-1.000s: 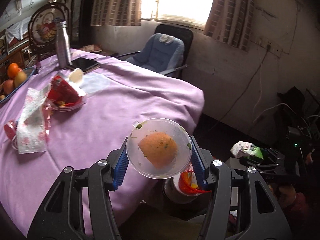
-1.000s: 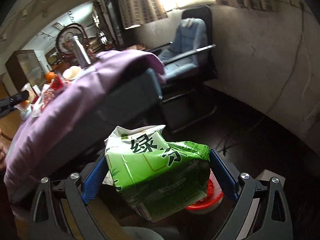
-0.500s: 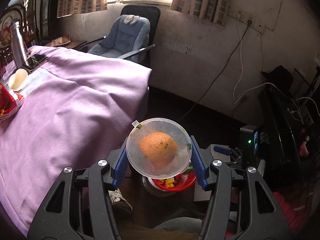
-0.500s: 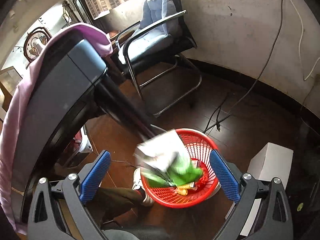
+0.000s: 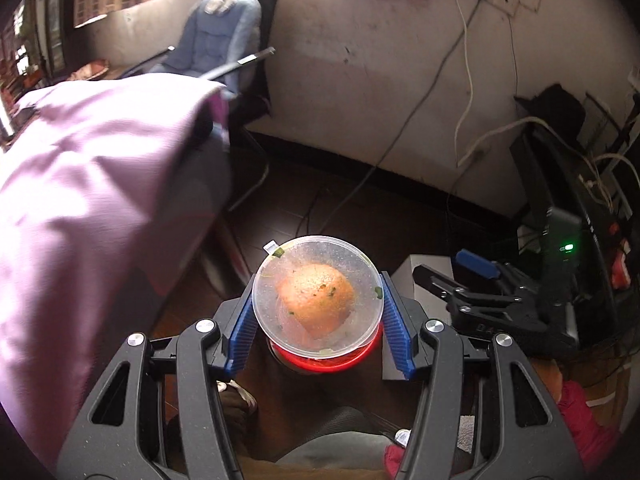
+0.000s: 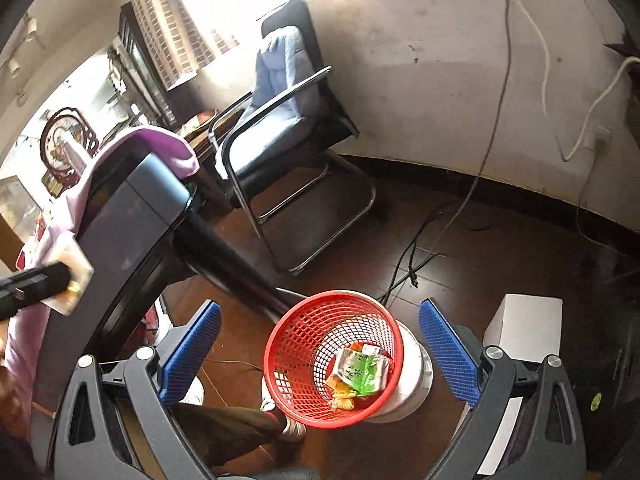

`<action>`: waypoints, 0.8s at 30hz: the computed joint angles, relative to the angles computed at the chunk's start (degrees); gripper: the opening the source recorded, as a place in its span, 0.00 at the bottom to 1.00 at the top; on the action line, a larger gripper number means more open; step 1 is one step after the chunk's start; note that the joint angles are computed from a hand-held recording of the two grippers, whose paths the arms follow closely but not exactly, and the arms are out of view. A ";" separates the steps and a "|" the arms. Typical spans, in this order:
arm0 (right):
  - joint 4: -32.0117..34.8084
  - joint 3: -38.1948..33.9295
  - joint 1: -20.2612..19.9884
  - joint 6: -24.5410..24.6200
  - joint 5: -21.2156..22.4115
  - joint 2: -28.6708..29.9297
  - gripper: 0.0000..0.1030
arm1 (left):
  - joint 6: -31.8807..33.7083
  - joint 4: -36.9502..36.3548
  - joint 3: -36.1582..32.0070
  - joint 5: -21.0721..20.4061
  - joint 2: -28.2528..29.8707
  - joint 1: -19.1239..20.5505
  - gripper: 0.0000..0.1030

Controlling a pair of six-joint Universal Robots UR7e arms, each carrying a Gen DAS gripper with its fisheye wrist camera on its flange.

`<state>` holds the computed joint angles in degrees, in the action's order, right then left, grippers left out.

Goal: Collect trash
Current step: 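Carry the cup and carton to the red wastebasket and open both tools, then return both tools from the wastebasket to the table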

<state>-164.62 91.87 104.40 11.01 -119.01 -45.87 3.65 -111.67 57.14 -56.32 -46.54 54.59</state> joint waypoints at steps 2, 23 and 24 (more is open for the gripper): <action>-0.62 0.65 -0.53 0.29 -0.01 -0.58 0.94 | 0.14 1.35 -1.81 -0.06 1.86 0.14 0.55; -0.93 3.24 0.02 0.86 0.08 -2.73 0.94 | 2.12 -4.30 0.80 6.66 0.79 -1.83 0.92; -0.91 3.18 0.29 0.73 0.01 -2.74 0.94 | 2.13 -4.83 1.25 6.83 0.33 -1.91 0.92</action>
<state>-165.53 95.05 104.69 11.73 -118.99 -48.61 5.78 -116.50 58.39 -49.49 -46.20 52.68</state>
